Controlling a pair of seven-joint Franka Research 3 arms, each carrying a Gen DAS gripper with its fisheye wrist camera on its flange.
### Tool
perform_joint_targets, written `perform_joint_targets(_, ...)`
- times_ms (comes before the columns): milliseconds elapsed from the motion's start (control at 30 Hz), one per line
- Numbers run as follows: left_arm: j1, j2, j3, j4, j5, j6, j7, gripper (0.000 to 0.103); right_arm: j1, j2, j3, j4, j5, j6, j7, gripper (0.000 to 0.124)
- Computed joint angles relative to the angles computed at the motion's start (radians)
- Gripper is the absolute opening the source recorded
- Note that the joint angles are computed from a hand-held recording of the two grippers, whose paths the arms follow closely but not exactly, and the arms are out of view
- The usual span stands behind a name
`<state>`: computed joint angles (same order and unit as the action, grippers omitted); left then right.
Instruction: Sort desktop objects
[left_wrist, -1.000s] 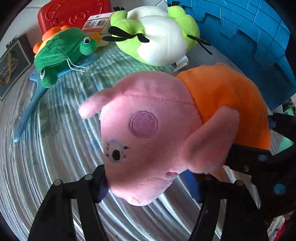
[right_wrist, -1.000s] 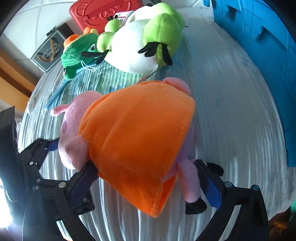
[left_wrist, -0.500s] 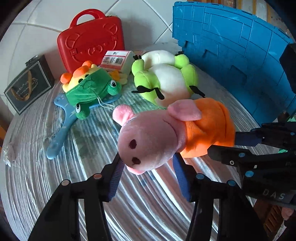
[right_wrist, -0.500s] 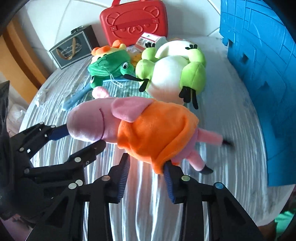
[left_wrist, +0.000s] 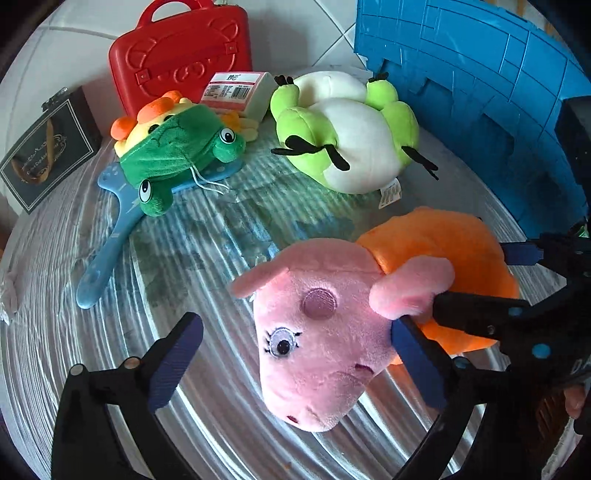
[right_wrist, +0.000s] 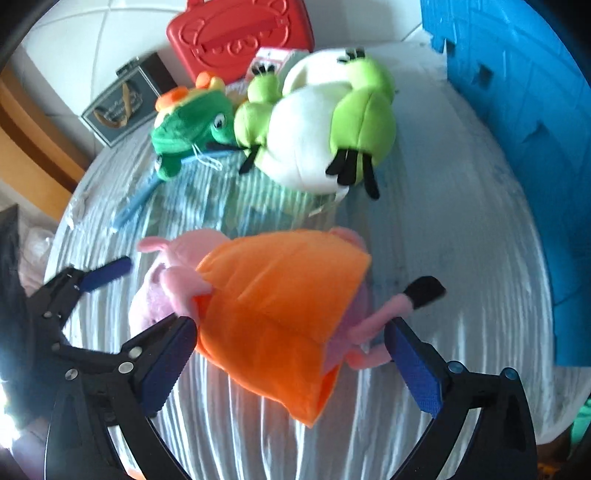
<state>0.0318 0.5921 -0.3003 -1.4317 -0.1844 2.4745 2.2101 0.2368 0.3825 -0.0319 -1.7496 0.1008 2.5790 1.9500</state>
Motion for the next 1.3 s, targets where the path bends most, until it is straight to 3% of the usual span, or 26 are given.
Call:
perform_joint_targets(233, 0.048, 0.052, -0.034, 0.066, -0.093, -0.119, 0.041, 0.103, -0.101, 0.027, 0.098, -0.06, 0.275, 0.103, -0.15, 0.103)
perform_joint_targets(333, 0.039, 0.022, -0.027, 0.005, -0.093, -0.057, 0.07, 0.1, -0.064, 0.021, 0.069, -0.073, 0.256, 0.115, -0.147, 0.103)
perform_joint_targets(367, 0.046, 0.018, -0.037, -0.002, -0.107, -0.057, 0.086, 0.082, -0.038, 0.019, 0.047, -0.073, 0.217, 0.116, -0.126, 0.094)
perform_joint_targets(400, 0.061, 0.014, -0.058, -0.004, -0.119, -0.075, 0.1, 0.07, -0.025, 0.016, 0.041, -0.075, 0.195, 0.131, -0.128, 0.083)
perform_joint_targets(467, 0.046, -0.022, -0.045, -0.056, -0.131, -0.012, 0.113, 0.067, 0.046, 0.004, -0.028, -0.073, 0.072, 0.135, -0.027, 0.078)
perform_joint_targets(567, 0.054, -0.051, -0.049, -0.077, -0.157, -0.01, 0.126, 0.059, 0.087, -0.021, -0.063, -0.085, -0.041, 0.137, 0.062, 0.075)
perform_joint_targets(667, 0.06, -0.092, -0.054, -0.086, -0.182, -0.017, 0.157, 0.023, 0.092, -0.064, -0.062, -0.107, -0.106, 0.148, 0.098, 0.07)
perform_joint_targets(700, 0.045, -0.105, -0.041, -0.086, -0.172, -0.006, 0.144, 0.022, 0.082, -0.079, -0.047, -0.108, -0.107, 0.155, 0.084, 0.065)
perform_joint_targets(767, 0.021, -0.115, -0.024, -0.075, -0.149, 0.006, 0.129, 0.022, 0.085, -0.102, -0.048, -0.099, -0.146, 0.146, 0.096, 0.064)
perform_joint_targets(867, 0.011, -0.12, -0.002, -0.056, -0.13, -0.015, 0.083, 0.024, 0.076, -0.096, -0.042, -0.045, -0.178, 0.057, 0.125, 0.06)
perform_joint_targets(933, 0.019, -0.115, 0.007, -0.04, -0.13, -0.062, 0.059, 0.044, 0.063, -0.098, -0.033, -0.046, -0.178, 0.026, 0.131, 0.06)
perform_joint_targets(1000, 0.033, -0.115, 0.003, -0.047, -0.145, -0.087, 0.071, 0.078, 0.054, -0.092, -0.026, -0.047, -0.168, -0.01, 0.152, 0.069)
perform_joint_targets(1033, 0.035, -0.121, 0.003, -0.062, -0.149, -0.083, 0.079, 0.081, 0.049, -0.094, -0.024, -0.056, -0.162, -0.015, 0.165, 0.073)
perform_joint_targets(1100, 0.035, -0.132, 0.002, -0.094, -0.155, -0.071, 0.092, 0.082, 0.028, -0.094, -0.014, -0.077, -0.128, -0.028, 0.163, 0.098)
perform_joint_targets(1300, -0.048, -0.065, 0.054, -0.068, 0.017, -0.095, 0.003, 0.086, -0.013, -0.097, 0.011, -0.126, -0.034, 0.022, 0.094, 0.103)
